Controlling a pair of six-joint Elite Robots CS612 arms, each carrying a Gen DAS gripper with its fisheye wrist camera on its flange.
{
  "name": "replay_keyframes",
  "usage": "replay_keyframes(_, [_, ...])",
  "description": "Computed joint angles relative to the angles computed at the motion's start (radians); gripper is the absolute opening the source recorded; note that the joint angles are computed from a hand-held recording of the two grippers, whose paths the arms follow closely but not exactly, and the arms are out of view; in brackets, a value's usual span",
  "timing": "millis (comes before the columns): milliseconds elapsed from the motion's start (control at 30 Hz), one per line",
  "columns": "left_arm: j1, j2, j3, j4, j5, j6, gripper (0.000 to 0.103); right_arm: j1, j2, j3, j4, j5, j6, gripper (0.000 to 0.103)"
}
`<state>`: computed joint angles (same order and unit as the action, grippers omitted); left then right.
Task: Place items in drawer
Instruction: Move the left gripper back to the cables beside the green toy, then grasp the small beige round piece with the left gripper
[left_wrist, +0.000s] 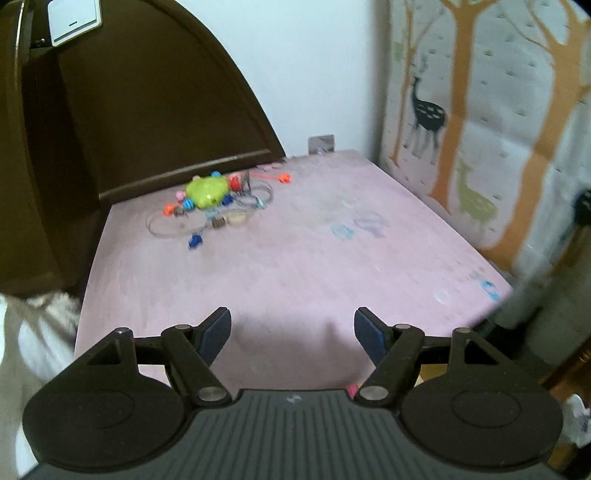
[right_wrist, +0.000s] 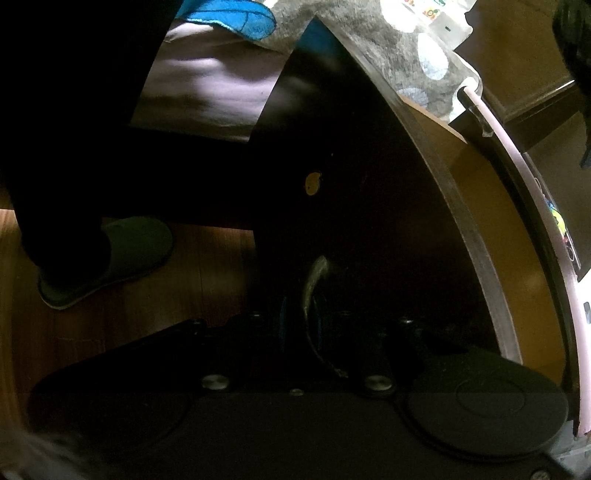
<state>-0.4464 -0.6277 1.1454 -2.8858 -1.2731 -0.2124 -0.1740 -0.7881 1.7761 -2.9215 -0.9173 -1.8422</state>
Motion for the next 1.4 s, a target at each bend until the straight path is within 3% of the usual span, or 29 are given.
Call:
replay_keyframes(300, [0.045,0.126,-0.202,0.035,-0.013,0.054,0.073,-0.002,0.001,-0.001,0.008,0.011,-0.003,0.015])
replay_keyframes(367, [0.056,0.153,-0.252,0.05,-0.056,0.06,0.073,-0.003,0.001,-0.002,0.009,0.013,-0.002,0.015])
replay_keyframes(500, [0.074,0.214,-0.359,0.104,-0.134,0.018,0.073,-0.003,0.002,-0.003,0.013,0.016,-0.006,0.015])
replay_keyframes(633, [0.079,0.274,-0.457,0.146,-0.113,-0.011,0.072,-0.004,0.002,-0.004,0.017,0.019,-0.008,0.015])
replay_keyframes(1000, [0.095,0.449,-0.786,0.272,-0.054,0.017,0.04,-0.008,0.003,-0.003,0.024,0.03,-0.011,0.015])
replay_keyframes(1133, [0.094,0.454,-0.802,0.29,-0.059,0.029,0.025,-0.008,0.003,-0.004,0.025,0.031,-0.012,0.015])
replay_keyframes(1400, [0.084,0.352,-0.614,0.236,-0.066,0.043,0.024,-0.006,0.002,-0.001,0.018,0.027,-0.005,0.015])
